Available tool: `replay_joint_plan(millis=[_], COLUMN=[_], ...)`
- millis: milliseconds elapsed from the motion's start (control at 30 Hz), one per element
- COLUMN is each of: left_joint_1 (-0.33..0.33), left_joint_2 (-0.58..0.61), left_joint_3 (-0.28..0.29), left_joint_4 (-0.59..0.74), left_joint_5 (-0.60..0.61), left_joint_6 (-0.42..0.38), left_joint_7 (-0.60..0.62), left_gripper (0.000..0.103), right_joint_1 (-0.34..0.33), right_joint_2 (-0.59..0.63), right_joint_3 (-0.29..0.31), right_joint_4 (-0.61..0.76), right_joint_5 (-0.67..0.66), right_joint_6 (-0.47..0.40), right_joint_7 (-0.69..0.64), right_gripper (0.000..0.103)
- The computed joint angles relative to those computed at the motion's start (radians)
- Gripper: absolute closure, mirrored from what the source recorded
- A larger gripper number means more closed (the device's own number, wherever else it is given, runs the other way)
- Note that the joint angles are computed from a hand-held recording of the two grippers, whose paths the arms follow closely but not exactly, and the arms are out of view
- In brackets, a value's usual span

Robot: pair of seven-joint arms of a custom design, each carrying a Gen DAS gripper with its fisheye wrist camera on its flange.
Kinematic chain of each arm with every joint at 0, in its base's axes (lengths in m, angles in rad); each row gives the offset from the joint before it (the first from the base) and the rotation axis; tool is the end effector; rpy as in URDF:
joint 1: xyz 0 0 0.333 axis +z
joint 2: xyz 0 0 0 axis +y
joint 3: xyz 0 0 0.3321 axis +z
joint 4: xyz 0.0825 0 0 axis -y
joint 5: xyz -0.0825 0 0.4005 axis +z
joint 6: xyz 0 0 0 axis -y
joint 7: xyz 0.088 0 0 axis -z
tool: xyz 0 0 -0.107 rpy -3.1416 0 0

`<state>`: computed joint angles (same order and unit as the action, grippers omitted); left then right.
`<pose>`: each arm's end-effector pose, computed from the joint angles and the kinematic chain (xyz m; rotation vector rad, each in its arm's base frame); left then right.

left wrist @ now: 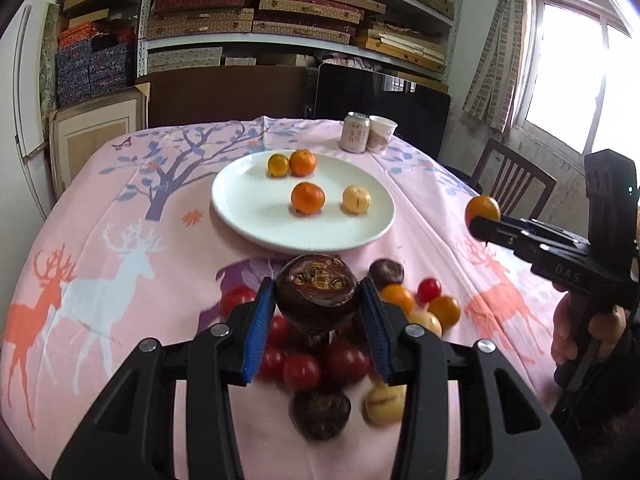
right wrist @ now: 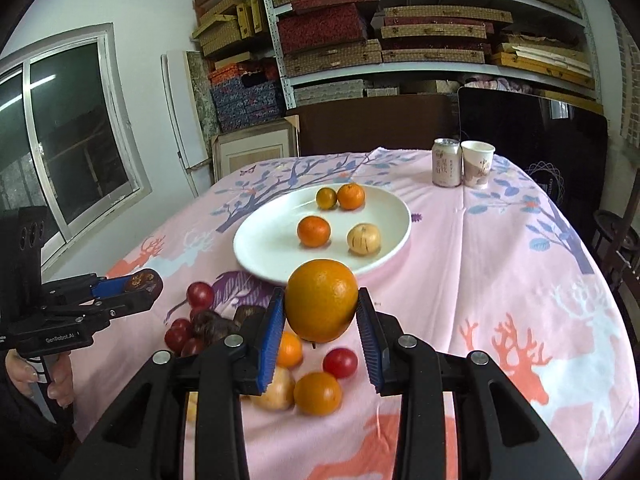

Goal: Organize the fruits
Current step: 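Lift the dark brown fruit with the left tool while the right tool carries the orange to the plate, then open the left tool onto the plate while the right tool releases the orange there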

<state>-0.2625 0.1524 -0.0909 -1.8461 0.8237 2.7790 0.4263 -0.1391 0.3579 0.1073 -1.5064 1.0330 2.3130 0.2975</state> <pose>0.6114 -0.2566 0.5315 -1.8112 1.5822 -0.9132 0.7287 -0.0189 0.5309 -1.9300 0.9441 -0.3206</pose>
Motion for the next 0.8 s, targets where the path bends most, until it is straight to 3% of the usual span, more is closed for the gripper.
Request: replay_joint_plan(millis=[133,300,333,400,433,567,667,800], left_joint_1=[0.048,0.058,0.058,0.047,0.03,-0.038,-0.103,-0.115], left_joint_2=[0.145,0.307,0.328,0.347,0.341,0.269,0.187,0.1], left_joint_3=[-0.009,0.0,0.005,0.03,0.055,0.138,0.2,0.186], left_joint_4=[0.181,0.395,0.42,0.434,0.419,0.299,0.176,0.045], left_joint_5=[-0.226,-0.402,-0.43,-0.458,-0.454,-0.397,-0.268,-0.147], left_joint_6=[-0.005,-0.12,-0.136,-0.131,-0.115,-0.021,0.04,0.059], left_joint_7=[0.184,0.338,0.355,0.363,0.346,0.274,0.147,0.041], left_gripper=[0.061,0.061,0.061,0.053,0.051,0.042,0.032,0.03], right_joint_1=[0.054,0.094,0.093,0.081,0.066,0.025,-0.003,-0.032], right_joint_2=[0.103,0.204,0.207,0.194,0.186,0.179,0.174,0.156], right_joint_3=[0.012,0.044,0.058,0.093,0.112,0.125,0.116,0.107], right_joint_4=[0.138,0.248,0.243,0.205,0.187,0.18,0.175,0.149], right_joint_5=[-0.103,-0.256,-0.262,-0.252,-0.235,-0.209,-0.185,-0.13], right_joint_6=[0.036,0.079,0.107,0.19,0.205,0.15,0.103,0.079], right_joint_7=[0.102,0.181,0.173,0.138,0.118,0.137,0.162,0.163], right_gripper=[0.067,0.067,0.065,0.048,0.041,0.041,0.041,0.037])
